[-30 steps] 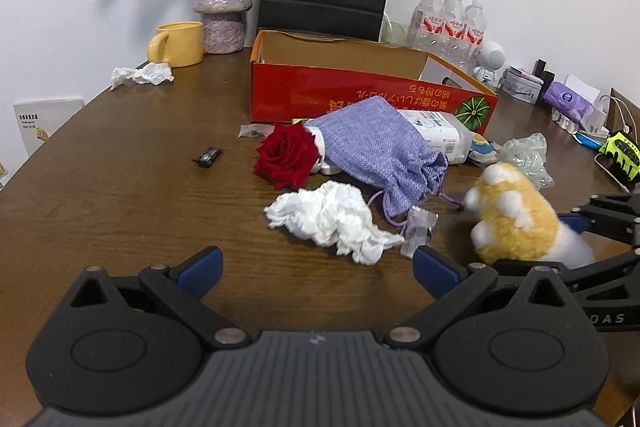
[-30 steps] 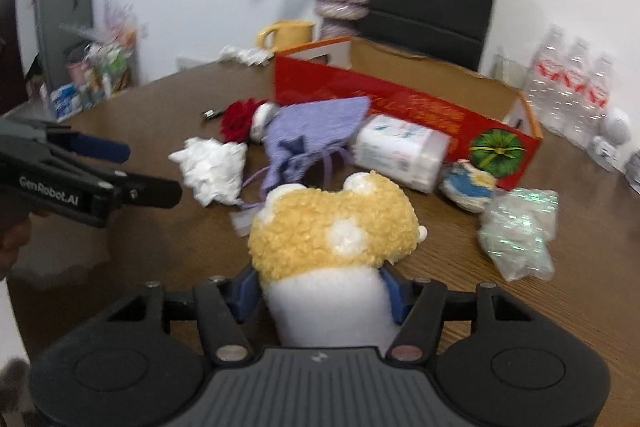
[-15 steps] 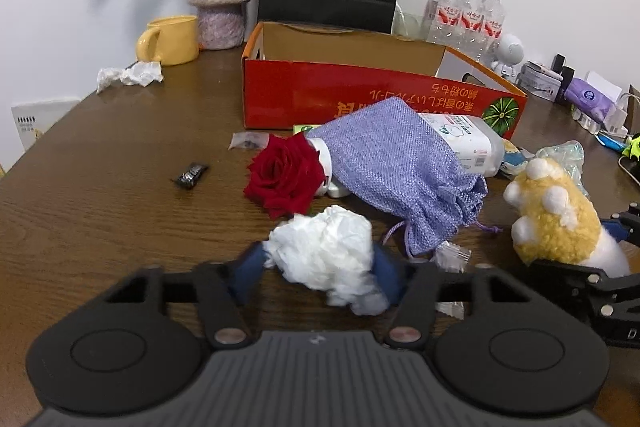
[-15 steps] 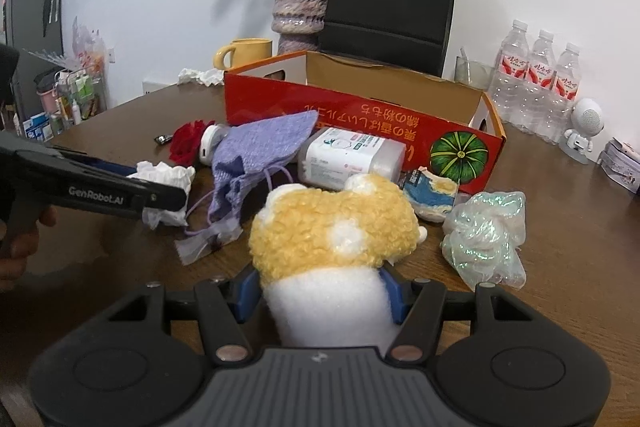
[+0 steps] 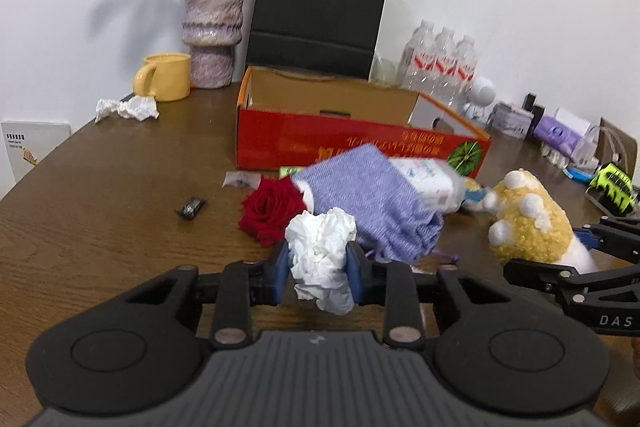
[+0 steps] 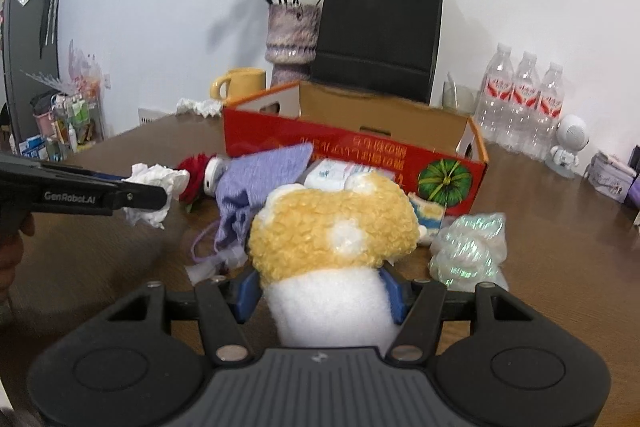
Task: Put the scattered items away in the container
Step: 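Carry hamster and tissue into the box and open both tools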
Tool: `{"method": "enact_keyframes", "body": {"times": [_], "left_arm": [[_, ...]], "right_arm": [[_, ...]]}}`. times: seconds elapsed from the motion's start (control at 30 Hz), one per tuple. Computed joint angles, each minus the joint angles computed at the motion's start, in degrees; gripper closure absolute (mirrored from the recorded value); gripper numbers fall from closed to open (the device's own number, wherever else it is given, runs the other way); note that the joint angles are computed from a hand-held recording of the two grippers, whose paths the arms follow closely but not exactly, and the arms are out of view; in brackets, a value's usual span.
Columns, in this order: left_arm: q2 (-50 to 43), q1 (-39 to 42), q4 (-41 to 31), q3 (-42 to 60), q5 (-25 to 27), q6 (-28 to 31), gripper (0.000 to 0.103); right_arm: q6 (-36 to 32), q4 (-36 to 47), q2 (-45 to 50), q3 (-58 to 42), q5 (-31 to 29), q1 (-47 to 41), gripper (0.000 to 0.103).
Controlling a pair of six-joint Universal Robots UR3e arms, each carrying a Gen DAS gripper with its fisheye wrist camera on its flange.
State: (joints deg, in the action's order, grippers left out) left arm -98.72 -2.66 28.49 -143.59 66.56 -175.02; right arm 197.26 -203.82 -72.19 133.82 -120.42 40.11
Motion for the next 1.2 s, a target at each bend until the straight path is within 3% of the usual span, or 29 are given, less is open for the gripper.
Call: {"method": "enact_keyframes", "body": {"times": [0.27,0.5,0.7,0.93,1.03,1.2], "left_arm": [[1.1,-0.7,-2.0,6.5,-2.3,-1.4,0.073],[-9.7,-6.1,-4.3,27.4,0.2,-6.9,0.073],[-24.3,-10.4,-13.4,52.2,4.9,-11.9,0.072],[-41.1,-13.1,-28.1,80.5,12.6,-12.4,0.072],[-46.4,-13.5,-35.1,89.6,14.0,-12.1,0.072],[-49.7,-13.9,-40.5,93.9,15.1,-10.8,0.072]], "right_arm": [[-4.4,-1.3,-2.3,-3.0,-0.4,-2.3,0.044],[-9.8,-2.9,-1.0,-11.1,5.7,-11.6,0.044],[-11.7,1.9,7.1,-25.0,11.9,-20.4,0.044],[-12.8,8.6,17.3,-38.1,16.3,-26.6,0.044],[-11.7,12.8,20.1,-41.1,18.3,-28.3,0.044],[-11.9,13.8,22.1,-42.3,18.6,-28.8,0.044]]}}
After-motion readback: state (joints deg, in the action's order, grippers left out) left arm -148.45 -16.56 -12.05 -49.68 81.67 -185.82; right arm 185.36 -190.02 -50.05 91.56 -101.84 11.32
